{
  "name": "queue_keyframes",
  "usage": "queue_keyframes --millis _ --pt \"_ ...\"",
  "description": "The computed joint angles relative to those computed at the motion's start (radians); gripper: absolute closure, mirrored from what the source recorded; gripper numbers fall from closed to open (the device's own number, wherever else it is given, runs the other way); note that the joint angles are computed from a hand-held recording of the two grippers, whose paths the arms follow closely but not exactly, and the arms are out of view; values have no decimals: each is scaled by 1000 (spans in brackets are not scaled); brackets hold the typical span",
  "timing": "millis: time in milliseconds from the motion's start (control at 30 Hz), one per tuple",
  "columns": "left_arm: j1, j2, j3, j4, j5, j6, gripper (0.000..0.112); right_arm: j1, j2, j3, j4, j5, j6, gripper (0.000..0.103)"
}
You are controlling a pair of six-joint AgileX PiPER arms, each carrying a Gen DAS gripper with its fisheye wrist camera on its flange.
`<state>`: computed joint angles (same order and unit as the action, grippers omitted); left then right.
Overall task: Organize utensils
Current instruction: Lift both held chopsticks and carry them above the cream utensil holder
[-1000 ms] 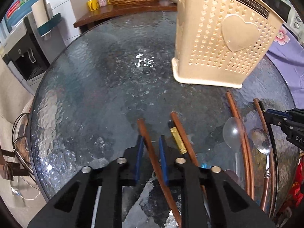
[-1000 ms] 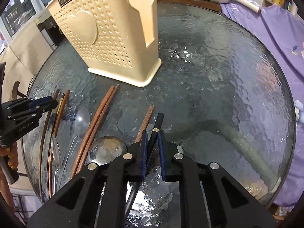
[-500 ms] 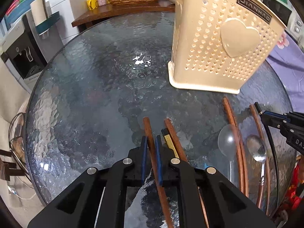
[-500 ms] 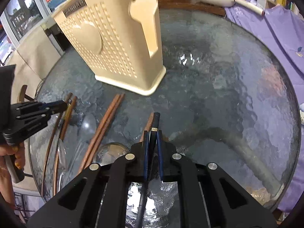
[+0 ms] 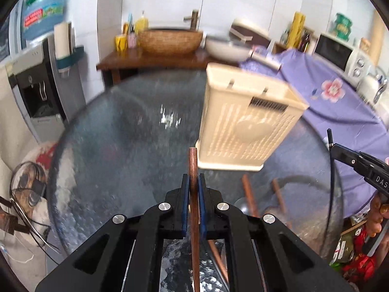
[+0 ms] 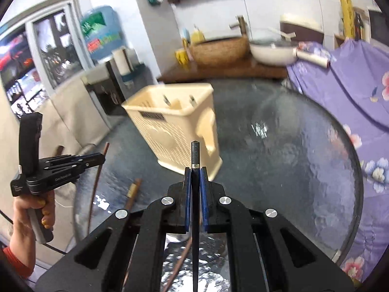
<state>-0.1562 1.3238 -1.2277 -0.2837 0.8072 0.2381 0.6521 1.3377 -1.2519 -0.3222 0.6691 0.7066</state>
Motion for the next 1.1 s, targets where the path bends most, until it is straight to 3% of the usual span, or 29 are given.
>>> queue_keyframes --millis 367,667,967,1100 --pt "3 -131 -43 -45 49 19 105 144 -81 -78 -119 73 17 95" --pt "10 -177 -69 -41 65 26 105 163 -53 -141 -132 99 -23 95" --pt "13 -141 -181 -56 99 22 105 119 -26 -230 -28 114 -131 95" --pt "38 -76 -306 -108 158 16 105 70 12 -329 78 139 -214 95"
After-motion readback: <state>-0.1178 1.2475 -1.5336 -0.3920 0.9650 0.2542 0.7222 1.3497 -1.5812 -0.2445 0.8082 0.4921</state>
